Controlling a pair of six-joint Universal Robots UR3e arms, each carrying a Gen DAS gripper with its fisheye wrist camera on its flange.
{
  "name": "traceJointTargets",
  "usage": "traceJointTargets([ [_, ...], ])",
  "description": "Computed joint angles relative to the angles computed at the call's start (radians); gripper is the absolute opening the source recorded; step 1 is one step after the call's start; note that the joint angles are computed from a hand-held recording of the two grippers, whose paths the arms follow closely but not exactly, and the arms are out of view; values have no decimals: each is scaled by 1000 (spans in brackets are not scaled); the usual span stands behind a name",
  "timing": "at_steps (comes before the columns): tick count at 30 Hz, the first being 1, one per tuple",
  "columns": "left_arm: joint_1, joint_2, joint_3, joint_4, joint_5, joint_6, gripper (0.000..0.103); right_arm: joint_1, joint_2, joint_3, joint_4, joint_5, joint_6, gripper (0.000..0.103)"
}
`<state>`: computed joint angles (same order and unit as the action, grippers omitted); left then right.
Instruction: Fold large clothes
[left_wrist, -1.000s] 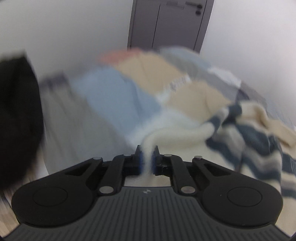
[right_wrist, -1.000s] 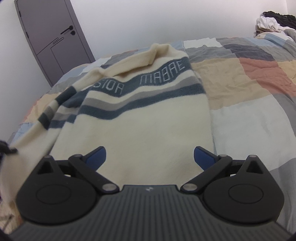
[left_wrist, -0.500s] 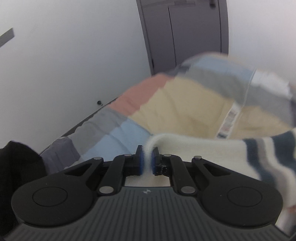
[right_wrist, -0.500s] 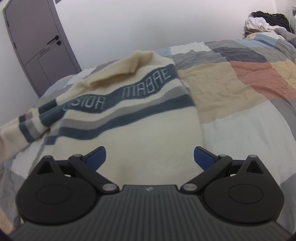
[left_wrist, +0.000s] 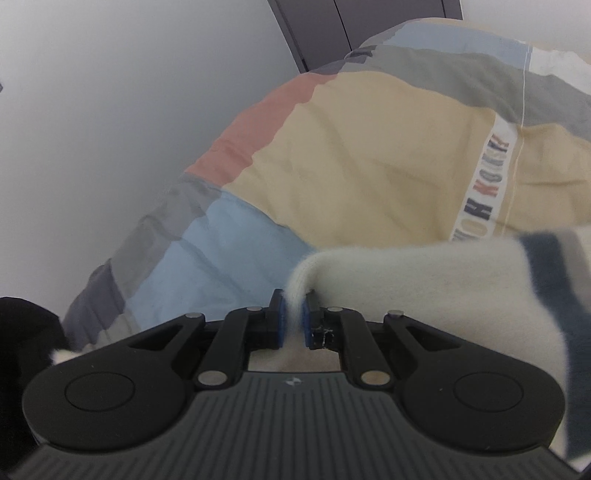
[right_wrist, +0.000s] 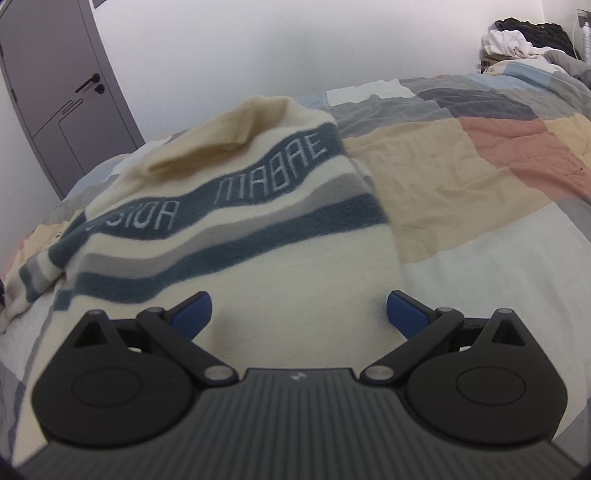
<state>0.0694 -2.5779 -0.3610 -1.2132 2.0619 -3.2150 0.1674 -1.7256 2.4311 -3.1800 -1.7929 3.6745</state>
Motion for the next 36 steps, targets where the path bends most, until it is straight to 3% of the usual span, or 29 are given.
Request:
traceJointTargets([
  [2, -4, 61, -43, -26, -18, -30, 32, -26, -32, 16, 2, 31, 0, 103],
  [5, -20, 228, -237, 5, -70, -56, 47, -60, -100, 50, 19, 50, -7, 103],
  [7, -35, 356, -386, 40, -113, -59, 54, -87, -158, 70, 72, 63, 4, 103],
  [11, -68, 616, -685, 124, -196, -72, 59, -116, -268, 108, 150, 80, 0, 103],
  [19, -150, 1082, -1223, 217, -476, -225, 60, -84, -519, 121, 339, 78, 3, 103],
  [23, -232, 1226, -1423, 289, -601, -324, 60, -101, -695, 120, 509, 110, 11, 103],
  [26, -313, 1272, -1519, 356, -606, -401, 60, -184, -915, 117, 715, 203, 7, 103],
  [28, -373, 1278, -1566, 394, -573, -448, 60, -195, -1004, 92, 828, 205, 16, 103],
  [32, -366, 1333, -1716, 475, -620, -525, 60, -160, -1027, 68, 871, 132, 38, 103],
  [36, -391, 1330, -1783, 512, -589, -523, 60, -308, -1127, 54, 1005, 234, -20, 103],
])
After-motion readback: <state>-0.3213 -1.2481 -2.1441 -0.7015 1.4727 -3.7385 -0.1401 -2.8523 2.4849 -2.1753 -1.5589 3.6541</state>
